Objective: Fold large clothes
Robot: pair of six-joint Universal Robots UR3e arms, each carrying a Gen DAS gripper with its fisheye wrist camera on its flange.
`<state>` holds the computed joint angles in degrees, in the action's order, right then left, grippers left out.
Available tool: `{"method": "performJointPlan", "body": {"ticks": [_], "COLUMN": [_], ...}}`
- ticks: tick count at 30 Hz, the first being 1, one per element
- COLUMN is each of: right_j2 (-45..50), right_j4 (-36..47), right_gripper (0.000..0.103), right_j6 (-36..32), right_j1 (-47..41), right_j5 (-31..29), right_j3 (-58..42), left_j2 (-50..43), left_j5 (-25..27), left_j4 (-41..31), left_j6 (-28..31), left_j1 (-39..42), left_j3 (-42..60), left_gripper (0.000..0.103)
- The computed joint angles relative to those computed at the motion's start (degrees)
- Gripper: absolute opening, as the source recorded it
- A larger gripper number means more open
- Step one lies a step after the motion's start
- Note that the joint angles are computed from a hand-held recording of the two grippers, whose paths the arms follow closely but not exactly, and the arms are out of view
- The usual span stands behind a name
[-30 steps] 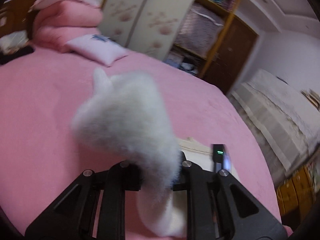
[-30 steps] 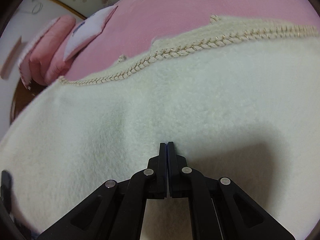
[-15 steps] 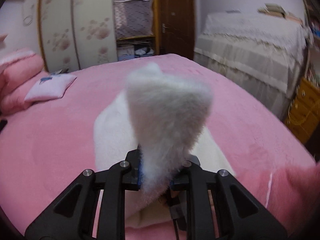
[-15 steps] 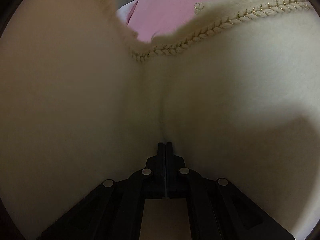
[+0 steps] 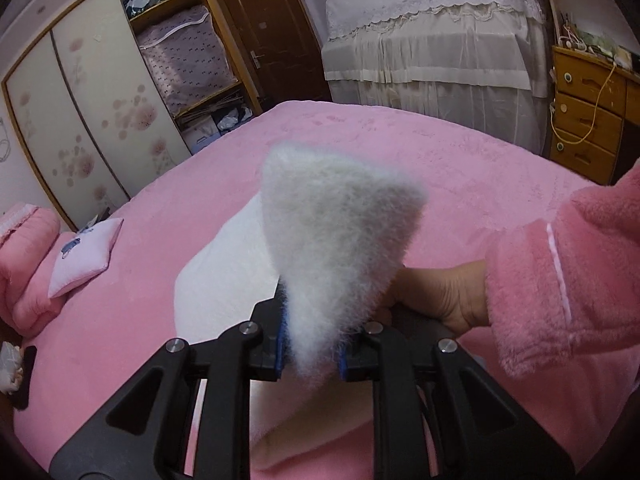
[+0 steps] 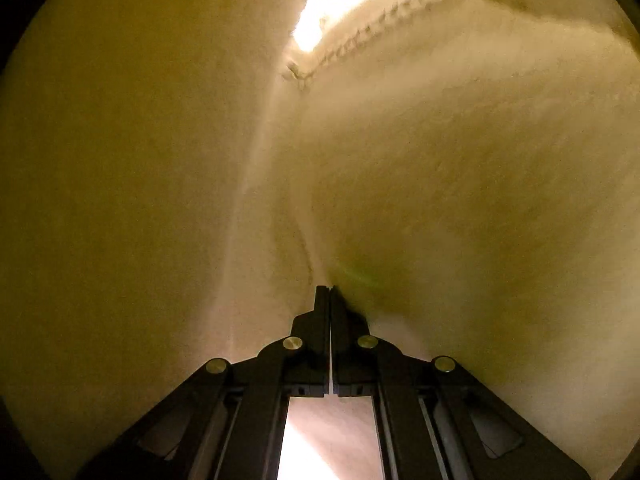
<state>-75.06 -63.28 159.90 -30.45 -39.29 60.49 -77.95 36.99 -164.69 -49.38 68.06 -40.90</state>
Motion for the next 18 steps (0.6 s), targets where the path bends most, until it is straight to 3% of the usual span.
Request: {"method": "performJointPlan", "body": {"ticks": [2, 3, 5, 8, 11, 18], "right_j2": [1.19, 1.18, 0.60, 0.04, 5.94, 7.49], "right_j4": [2.34, 1.77, -0.51, -5.47, 1.15, 4.44], "right_gripper": [0.000, 0.000, 0.000, 0.000, 0.000, 0.000], "right_j6": [-1.01, -0.31, 1.62, 5.83, 3.09, 0.90], "right_j1": [-1.12, -1.71, -3.23, -6.39, -7.20, -14.04], "right_j5": [-2.62, -4.56, -6.65, -9.36, -13.40, -18.65], "right_j3": [-5.00, -6.90, -8.39, -10.27, -23.21, -32.21], "left_j2": [0.70, 1.77, -0.40, -1.70, -2.91, 0.15], "left_j5": [-1.67, -1.68, -0.52, 2.14, 6.67, 14.40], "left_j4": [19.60, 23.87, 38.67, 47.46, 55.54, 70.59], "left_j6": [-14.44, -17.32, -28.48, -34.91, -40.95, -45.25], "left_j1": [-8.44, -9.89, -15.77, -19.95, -24.64, -31.19], "left_j3": [-8.22, -10.62, -13.80, -16.88, -20.81, -39.55], "left_gripper": [0.015, 0.015, 0.015, 0.016, 0.016, 0.023]}}
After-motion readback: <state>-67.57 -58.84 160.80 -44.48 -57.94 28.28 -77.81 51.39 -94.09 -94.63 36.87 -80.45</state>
